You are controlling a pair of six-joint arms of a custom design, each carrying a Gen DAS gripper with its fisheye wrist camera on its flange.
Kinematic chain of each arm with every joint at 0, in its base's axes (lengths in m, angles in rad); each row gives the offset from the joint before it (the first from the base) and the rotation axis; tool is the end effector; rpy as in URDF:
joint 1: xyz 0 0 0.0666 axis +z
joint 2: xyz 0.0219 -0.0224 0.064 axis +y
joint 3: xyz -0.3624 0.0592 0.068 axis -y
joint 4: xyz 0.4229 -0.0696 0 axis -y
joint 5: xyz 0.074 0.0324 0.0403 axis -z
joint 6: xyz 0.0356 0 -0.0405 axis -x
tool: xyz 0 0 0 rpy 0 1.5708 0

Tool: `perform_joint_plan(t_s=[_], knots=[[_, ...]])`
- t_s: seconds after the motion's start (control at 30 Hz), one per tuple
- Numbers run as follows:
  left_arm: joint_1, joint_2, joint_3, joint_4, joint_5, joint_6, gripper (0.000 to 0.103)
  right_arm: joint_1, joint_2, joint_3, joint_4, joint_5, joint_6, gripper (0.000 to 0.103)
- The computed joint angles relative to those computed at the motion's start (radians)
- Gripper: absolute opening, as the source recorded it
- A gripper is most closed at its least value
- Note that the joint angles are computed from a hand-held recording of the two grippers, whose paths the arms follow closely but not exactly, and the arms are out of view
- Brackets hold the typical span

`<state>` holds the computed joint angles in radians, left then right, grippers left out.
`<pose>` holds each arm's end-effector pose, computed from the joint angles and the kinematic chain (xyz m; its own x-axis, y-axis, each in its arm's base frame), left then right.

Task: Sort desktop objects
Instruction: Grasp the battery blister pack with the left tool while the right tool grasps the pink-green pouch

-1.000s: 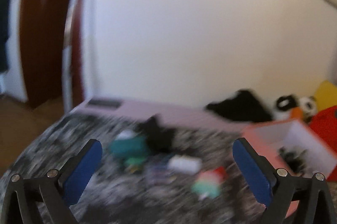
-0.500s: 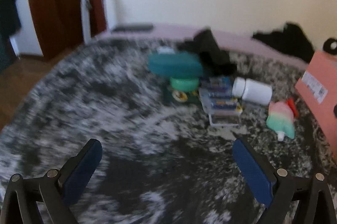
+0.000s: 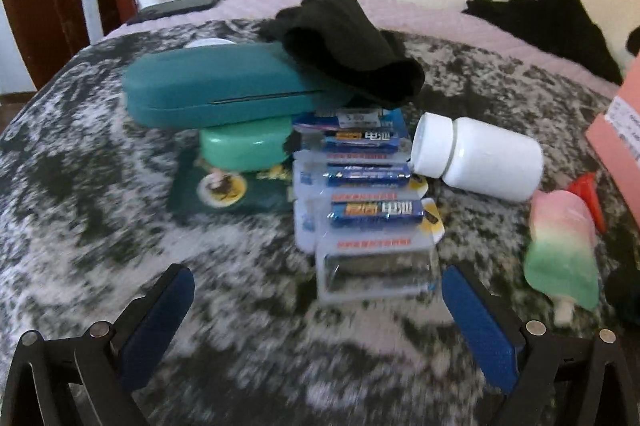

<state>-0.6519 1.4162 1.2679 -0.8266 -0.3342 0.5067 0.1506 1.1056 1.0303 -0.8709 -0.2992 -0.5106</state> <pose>0.4137 -0.3015 0.3475 -0.7824 0.0204 -0.6225 0.0539 0.9979 -0.0350 0.3987 0.0707 0.3654 -0.8531 0.3429 -0.3933 0.1182 0.8612 0.4944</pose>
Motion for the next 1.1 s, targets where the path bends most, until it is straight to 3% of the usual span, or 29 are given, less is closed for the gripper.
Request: perform_joint_plan(t_s=[0.07,0.17,0.37,0.53,0.6,0.7,0.77,0.83,0.87,0.9,0.93,1.1], knots=[[0.004,0.036,0.019,-0.002,0.022,0.001,0.102,0.012,0.023,0.012,0.015,0.028,0.038,0.103],[-0.012,0.080,0.046,0.006,-0.027,-0.035,0.102,0.036,0.050,0.028,0.020,0.089,0.109,0.103],[0.011,0.141,0.107,0.019,0.004,-0.030,0.102,0.103,0.095,0.052,0.016,0.261,0.242,0.103],[0.026,0.151,0.113,0.045,0.018,-0.038,0.101,0.145,0.110,0.048,0.027,0.382,0.299,0.103],[0.027,0.137,0.096,0.068,0.016,-0.031,0.078,0.148,0.117,0.051,0.035,0.398,0.297,0.103],[0.029,0.111,0.069,0.096,0.035,-0.037,0.074,0.137,0.116,0.044,0.066,0.387,0.285,0.103],[0.027,0.090,0.050,0.096,0.047,-0.044,0.072,0.137,0.112,0.041,0.082,0.397,0.278,0.088],[0.024,0.068,0.032,0.089,0.057,-0.053,0.072,0.140,0.108,0.041,0.089,0.411,0.276,0.053],[0.021,0.055,0.022,0.079,0.058,-0.059,0.072,0.133,0.103,0.041,0.089,0.391,0.283,0.042],[0.017,0.039,0.011,0.068,0.058,-0.059,0.072,0.124,0.099,0.042,0.085,0.365,0.291,0.025],[0.013,0.025,-0.001,0.059,0.059,-0.054,0.072,0.116,0.097,0.043,0.078,0.343,0.294,0.019],[-0.017,-0.059,-0.046,0.000,0.051,-0.025,0.071,0.080,0.063,0.033,0.043,0.235,0.272,0.019]])
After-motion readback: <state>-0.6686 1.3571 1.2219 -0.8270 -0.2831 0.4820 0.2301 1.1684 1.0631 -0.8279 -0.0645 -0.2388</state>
